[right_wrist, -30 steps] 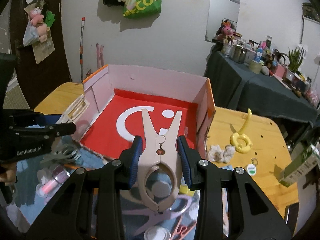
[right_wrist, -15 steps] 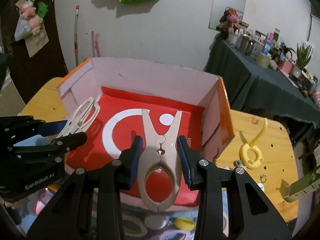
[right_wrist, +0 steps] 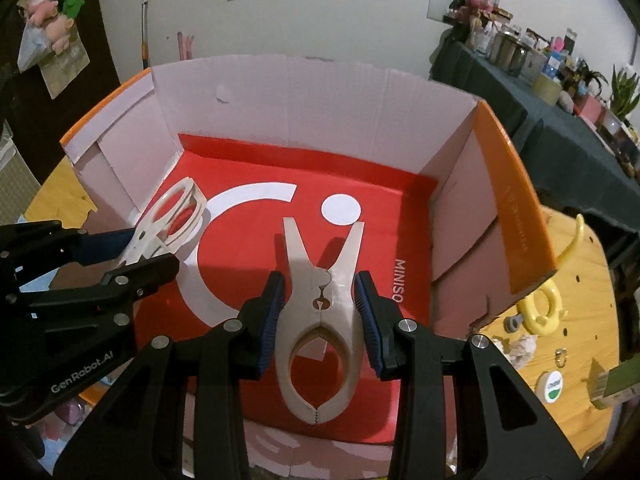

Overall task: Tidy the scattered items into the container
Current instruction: 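Carry the cream clamp with the left gripper into the red-lined box, then open the left gripper to drop the cream clamp in the box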

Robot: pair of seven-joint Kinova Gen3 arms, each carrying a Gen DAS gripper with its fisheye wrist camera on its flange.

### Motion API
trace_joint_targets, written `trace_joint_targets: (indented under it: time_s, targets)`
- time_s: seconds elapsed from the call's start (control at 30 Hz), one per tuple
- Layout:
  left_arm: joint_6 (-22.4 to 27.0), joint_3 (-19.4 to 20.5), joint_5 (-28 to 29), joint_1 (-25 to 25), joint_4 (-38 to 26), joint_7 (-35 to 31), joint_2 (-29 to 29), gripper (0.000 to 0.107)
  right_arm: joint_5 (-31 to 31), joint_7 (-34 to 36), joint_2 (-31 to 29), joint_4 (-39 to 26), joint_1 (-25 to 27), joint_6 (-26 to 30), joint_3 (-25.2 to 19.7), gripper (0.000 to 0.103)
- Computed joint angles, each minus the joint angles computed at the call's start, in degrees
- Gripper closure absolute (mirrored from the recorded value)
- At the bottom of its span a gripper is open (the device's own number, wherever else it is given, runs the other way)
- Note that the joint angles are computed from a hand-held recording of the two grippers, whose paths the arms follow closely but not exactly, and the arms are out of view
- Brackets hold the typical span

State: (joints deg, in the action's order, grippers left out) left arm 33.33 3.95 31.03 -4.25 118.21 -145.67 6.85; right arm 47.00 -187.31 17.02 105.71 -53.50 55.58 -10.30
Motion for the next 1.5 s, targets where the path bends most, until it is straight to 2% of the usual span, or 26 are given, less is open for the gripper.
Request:
trace_joint_targets:
  time_s: [0.63,1.5]
  targets:
    - [-1.6,0.9,-4.6,0.9,-0.6,4.9,2.1,0.071,-2.5,2.6,1.0,0.5,1.4,-4.0,1.1,0.069]
    - [-4.3,2.0,-5.2,1.2,0.7,6.6,2.2,0.07,-3.8,3.3,1.7,0.4,1.6,-4.8,2.0,0.068]
